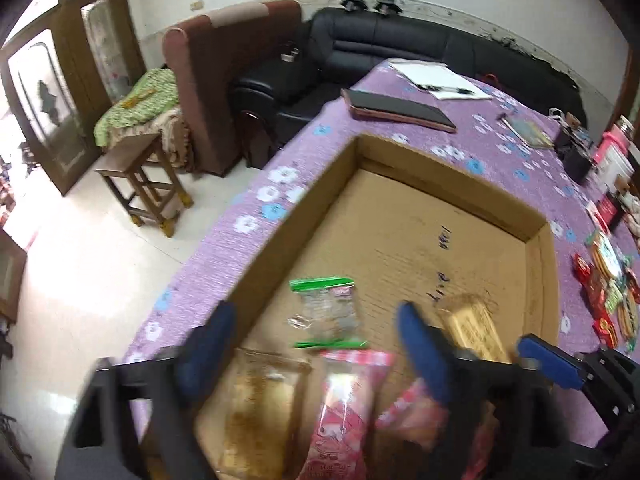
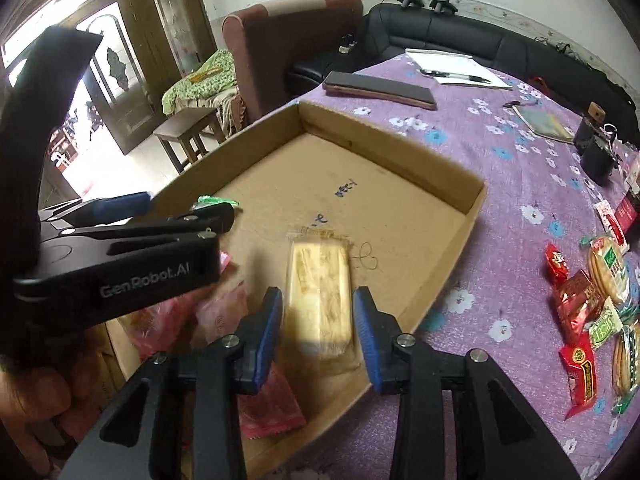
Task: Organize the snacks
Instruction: 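Drop green-edged clear candy bag with left tool while right tool drops wafer pack in box, then grasp green-wrapped snack with left tool while right tool grasps red candy bar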
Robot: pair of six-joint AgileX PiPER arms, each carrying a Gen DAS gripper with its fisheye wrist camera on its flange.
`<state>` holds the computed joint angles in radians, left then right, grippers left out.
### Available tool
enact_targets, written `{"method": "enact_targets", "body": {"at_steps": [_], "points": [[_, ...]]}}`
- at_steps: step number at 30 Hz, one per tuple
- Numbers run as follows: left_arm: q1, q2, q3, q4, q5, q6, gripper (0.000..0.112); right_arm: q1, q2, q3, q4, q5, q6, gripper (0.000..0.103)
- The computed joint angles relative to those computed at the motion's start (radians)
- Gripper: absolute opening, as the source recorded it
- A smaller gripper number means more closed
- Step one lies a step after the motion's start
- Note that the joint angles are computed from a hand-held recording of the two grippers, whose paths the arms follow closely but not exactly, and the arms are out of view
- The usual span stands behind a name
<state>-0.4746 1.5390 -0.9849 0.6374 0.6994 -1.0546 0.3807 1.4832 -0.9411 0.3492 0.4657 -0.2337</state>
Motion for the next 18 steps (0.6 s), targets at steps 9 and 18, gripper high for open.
{"method": "enact_targets", "body": {"at_steps": [9,18], "points": [[-0.098,-0.103,0.012,0.044,0.047,-0.088,0.096,-0.228,-0.253,0.179,0.218,0.033,-0.272,0.066],[-0.314,-0.031,-0.131,0.036,0.075,-0.083,0.096,-0.791,-0.240,0.267,0.502,0.198,-0.836,0.065]]}}
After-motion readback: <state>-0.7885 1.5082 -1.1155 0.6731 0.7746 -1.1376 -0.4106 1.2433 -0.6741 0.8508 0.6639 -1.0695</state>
